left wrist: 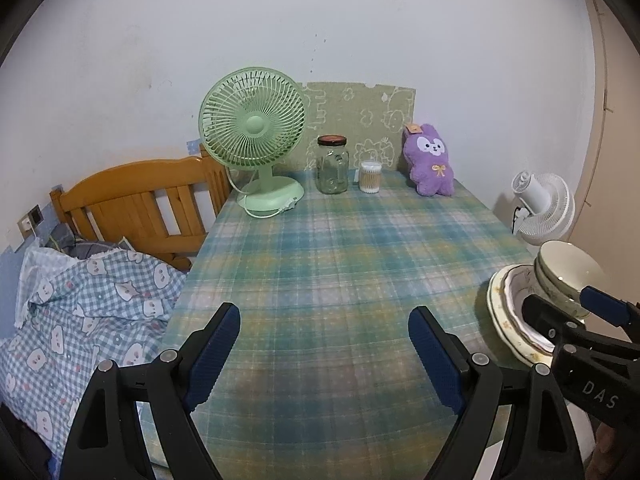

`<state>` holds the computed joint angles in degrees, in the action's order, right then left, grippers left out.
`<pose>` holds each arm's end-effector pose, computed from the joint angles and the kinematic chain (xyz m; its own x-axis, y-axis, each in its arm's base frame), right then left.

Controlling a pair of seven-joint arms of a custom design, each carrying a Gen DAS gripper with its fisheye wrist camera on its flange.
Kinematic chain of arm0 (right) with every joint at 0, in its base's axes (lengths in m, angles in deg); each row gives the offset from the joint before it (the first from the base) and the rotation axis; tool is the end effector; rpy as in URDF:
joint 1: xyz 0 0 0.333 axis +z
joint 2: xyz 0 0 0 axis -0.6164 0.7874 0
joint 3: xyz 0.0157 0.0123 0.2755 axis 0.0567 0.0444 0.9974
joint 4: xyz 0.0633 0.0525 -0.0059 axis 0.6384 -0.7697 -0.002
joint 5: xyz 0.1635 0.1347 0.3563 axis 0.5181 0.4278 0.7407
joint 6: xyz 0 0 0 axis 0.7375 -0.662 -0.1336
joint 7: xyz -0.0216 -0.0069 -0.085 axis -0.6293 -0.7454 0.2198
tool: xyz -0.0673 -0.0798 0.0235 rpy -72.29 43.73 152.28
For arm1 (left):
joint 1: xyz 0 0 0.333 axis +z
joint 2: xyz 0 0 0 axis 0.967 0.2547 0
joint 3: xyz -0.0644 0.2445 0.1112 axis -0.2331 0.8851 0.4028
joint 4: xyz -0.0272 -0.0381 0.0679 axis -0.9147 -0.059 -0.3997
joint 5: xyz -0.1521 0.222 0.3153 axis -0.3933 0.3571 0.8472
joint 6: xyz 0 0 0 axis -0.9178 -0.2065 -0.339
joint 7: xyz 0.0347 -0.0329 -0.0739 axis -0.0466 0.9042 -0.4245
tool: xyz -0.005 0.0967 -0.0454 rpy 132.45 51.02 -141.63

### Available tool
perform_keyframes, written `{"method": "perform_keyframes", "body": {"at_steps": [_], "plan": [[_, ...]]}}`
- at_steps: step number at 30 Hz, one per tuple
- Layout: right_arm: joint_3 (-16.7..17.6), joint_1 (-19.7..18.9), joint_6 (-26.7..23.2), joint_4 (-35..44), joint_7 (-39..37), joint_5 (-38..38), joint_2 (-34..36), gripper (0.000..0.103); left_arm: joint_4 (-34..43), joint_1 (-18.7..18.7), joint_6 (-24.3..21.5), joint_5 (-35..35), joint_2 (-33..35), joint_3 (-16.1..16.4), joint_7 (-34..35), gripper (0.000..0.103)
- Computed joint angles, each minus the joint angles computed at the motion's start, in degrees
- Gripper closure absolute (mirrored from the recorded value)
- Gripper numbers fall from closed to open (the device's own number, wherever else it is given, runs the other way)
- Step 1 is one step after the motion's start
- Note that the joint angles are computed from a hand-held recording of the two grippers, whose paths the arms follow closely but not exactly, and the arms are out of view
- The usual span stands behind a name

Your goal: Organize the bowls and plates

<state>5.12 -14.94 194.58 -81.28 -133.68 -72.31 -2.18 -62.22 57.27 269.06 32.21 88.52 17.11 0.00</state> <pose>0.5236 0.2828 0.3871 -0.4870 -0.8729 -0.0314 -0.5655 0.3424 -0.7503 0.5891 -0.3506 0.3824 -0.4790 -0.8778 -0.0007 -0.5106 0.2792 -0.8132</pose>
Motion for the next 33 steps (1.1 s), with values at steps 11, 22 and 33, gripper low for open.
{"method": "perform_keyframes", "body": {"at_steps": [11, 22, 33], "plan": [[0.87, -0.34, 0.14, -4.48, 2.04, -3.66, -3.5, 0.015, -0.13, -18.37, 5.01, 22.04, -1.6, 21.35, -28.38, 0.005], [1.73, -0.82, -0.03, -6.28, 3.85, -6.98, -5.12, 0.013, 4.25, -26.72, 6.59, 46.31, -0.77, 31.45, -57.06, 0.003], [1.69, -1.22, 0.27, -6.32, 3.65, -6.91, -5.15, 0.013, 4.14, -19.46, 4.5, 45.04, -1.16, 22.99, -53.78, 0.0]]}}
